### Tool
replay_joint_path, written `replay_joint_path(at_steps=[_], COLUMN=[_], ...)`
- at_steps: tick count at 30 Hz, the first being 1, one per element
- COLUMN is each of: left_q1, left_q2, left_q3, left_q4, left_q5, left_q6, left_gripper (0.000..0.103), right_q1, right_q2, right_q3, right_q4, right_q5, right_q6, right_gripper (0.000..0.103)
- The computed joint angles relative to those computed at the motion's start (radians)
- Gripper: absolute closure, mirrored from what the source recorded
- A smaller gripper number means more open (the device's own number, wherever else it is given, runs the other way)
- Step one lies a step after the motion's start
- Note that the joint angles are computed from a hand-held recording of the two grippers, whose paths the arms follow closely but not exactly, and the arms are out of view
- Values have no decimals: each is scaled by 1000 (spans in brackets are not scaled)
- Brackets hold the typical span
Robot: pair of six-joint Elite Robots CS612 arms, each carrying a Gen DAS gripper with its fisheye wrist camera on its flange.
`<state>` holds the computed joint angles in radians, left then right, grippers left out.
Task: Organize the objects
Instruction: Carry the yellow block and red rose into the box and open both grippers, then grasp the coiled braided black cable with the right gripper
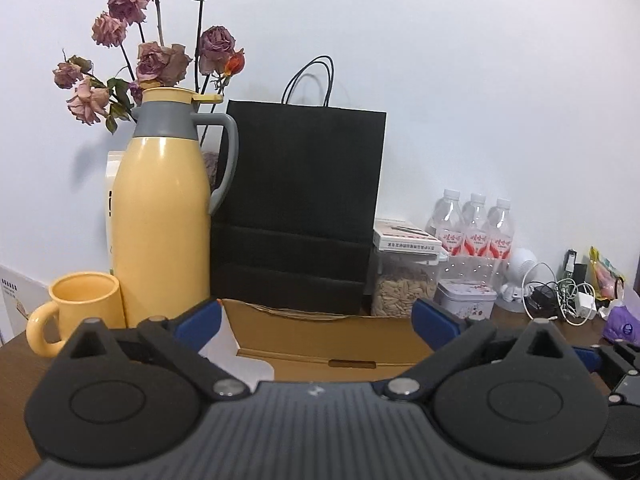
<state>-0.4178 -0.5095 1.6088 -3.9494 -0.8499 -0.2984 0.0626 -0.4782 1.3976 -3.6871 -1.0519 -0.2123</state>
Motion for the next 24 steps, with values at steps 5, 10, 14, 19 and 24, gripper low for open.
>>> replay_joint_path(at_steps=[5, 10, 14, 19, 24], left_q1=[2, -1, -4, -11, -21], left_q2=[-9, -22, -47, -80, -99], left_q3=[11, 26, 61, 117, 180], left_q4=[3, -1, -18, -30, -71], left_q5=[-24, -31, -49, -54, -52], left_q6=[-9, -16, -25, -33, -6], left_gripper=[0, 0, 0, 0, 0], right_q1=[0, 0, -5, -15, -28], right_q2=[0, -5, -16, -37, -58], right_q3=[0, 7, 24, 66, 113], right_q4=[-11, -22, -48, -81, -110], right_q5=[-1, -9, 1, 21, 49], right_q6=[10, 15, 17, 0, -28], right_gripper=[0, 0, 0, 0, 0])
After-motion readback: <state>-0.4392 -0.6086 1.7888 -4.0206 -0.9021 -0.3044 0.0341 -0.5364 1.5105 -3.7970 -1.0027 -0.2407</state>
